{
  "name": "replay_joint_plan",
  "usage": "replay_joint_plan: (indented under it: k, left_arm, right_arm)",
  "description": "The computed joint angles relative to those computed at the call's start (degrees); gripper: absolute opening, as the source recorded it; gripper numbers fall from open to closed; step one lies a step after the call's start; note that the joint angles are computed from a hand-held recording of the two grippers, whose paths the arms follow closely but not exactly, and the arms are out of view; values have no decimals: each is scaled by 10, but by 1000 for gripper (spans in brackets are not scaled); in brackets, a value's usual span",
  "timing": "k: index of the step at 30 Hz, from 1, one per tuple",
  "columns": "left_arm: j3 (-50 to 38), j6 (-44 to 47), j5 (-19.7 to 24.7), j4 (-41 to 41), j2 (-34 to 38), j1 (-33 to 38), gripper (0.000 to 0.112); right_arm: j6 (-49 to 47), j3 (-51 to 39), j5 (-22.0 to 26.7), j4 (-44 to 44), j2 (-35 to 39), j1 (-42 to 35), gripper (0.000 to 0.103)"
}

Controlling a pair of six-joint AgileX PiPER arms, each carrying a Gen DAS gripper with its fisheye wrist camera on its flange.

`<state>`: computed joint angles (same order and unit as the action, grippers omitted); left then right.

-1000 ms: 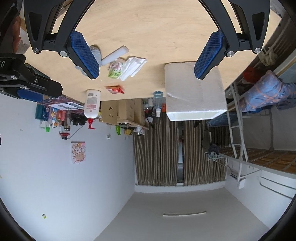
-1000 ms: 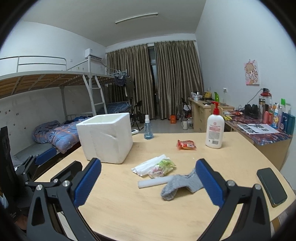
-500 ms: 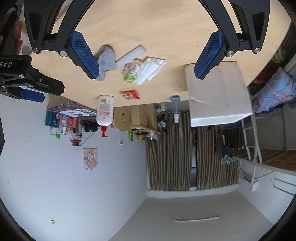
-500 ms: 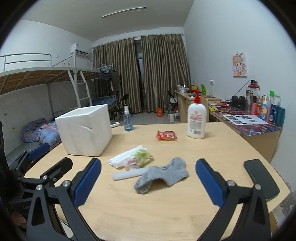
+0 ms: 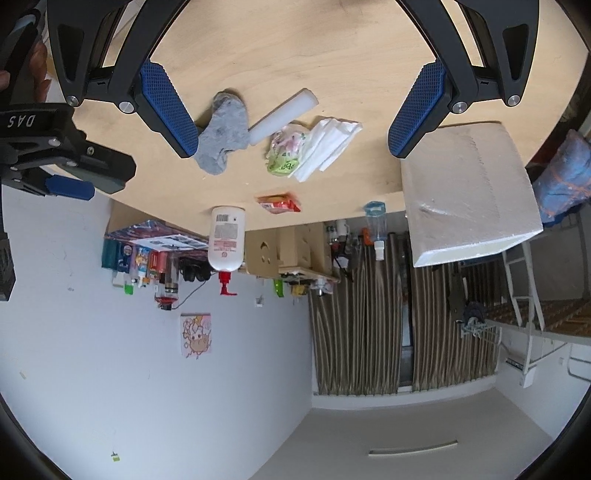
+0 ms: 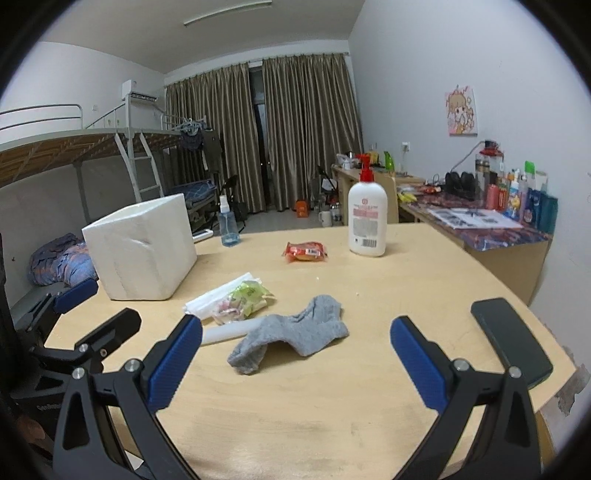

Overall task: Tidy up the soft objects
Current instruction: 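Approach the grey sock with the right tool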

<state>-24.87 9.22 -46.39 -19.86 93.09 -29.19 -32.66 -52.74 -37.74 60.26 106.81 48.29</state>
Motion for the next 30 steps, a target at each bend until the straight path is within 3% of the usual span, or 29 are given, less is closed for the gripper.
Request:
replay_joint_plan:
  k: [19,28,30]
  left_arm:
    - [-142,-85,205,158,61,84,103]
    - [-220,-122,282,223,110,102,103]
    - [-233,-125,289,230,122,104,103]
  right_arm:
    - [51,-76,135,-92,62,-85,103]
    - [-53,-161,241,-19,109,-125,103]
    - [-80,-175,255,3,118,-131,97]
